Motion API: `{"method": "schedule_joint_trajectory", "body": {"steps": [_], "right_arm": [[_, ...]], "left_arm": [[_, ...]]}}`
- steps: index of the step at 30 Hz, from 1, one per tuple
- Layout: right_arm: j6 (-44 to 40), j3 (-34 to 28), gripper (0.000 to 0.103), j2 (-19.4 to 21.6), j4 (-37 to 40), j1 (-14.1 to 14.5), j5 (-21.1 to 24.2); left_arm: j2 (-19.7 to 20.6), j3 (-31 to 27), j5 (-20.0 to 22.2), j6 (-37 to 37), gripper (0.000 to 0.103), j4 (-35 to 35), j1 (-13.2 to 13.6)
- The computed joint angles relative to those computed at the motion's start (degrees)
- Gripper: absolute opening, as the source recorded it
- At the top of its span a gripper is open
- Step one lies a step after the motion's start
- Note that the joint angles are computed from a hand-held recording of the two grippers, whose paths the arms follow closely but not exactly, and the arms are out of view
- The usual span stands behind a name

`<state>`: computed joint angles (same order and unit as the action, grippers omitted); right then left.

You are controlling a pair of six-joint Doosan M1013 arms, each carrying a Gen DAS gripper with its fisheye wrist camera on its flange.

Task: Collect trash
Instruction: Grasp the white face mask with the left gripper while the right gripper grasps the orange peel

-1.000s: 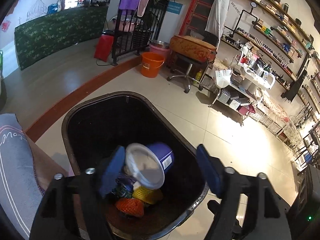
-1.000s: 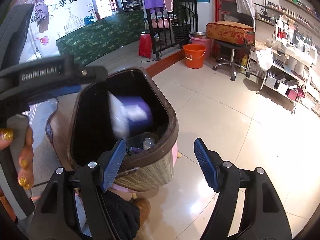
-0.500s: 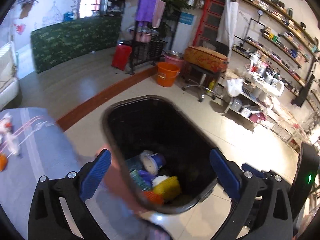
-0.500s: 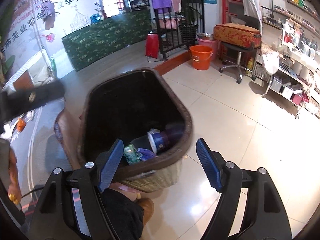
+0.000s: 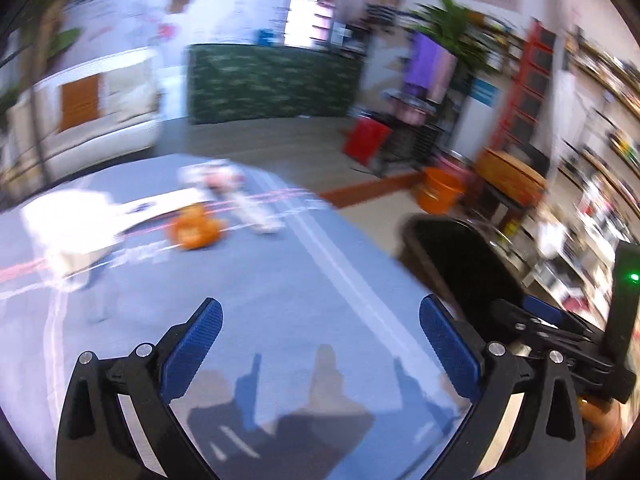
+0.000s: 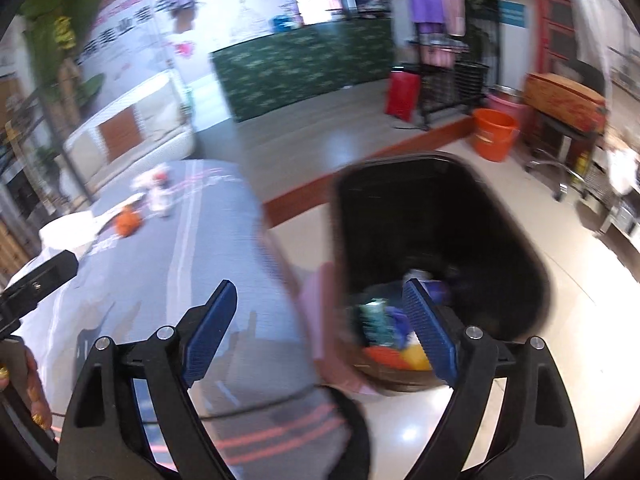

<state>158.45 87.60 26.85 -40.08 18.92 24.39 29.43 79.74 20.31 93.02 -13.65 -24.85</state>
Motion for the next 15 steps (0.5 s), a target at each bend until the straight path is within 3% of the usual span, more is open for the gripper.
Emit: {"method": "schedule_joint_trajectory", "body": {"steps": [2, 6, 10, 15], "right_arm": [[-3.49, -1.44, 0.088, 0.65, 1.71, 0.67, -0.7], [-13.19, -4.06, 0.088, 1.76, 8.09, 2.0, -2.22], [-24.3, -7.11, 0.088, 3.1, 16.04, 2.91, -2.85], [-39.09, -12.3, 0.088, 5.74, 27.92, 3.79, -0.54]], "left_arm": [[-1.09, 1.82, -1.73, -5.6, 0.098, 3.23, 1.35], [-2.91, 4.45, -4.83, -25.17, 0.097, 18.75, 3.75], [-3.29, 4.93, -4.6, -26.71, 0.096, 17.88, 6.43], [-2.05, 3.06, -3.25, -27.66, 0.091, 17.33, 8.59]]}}
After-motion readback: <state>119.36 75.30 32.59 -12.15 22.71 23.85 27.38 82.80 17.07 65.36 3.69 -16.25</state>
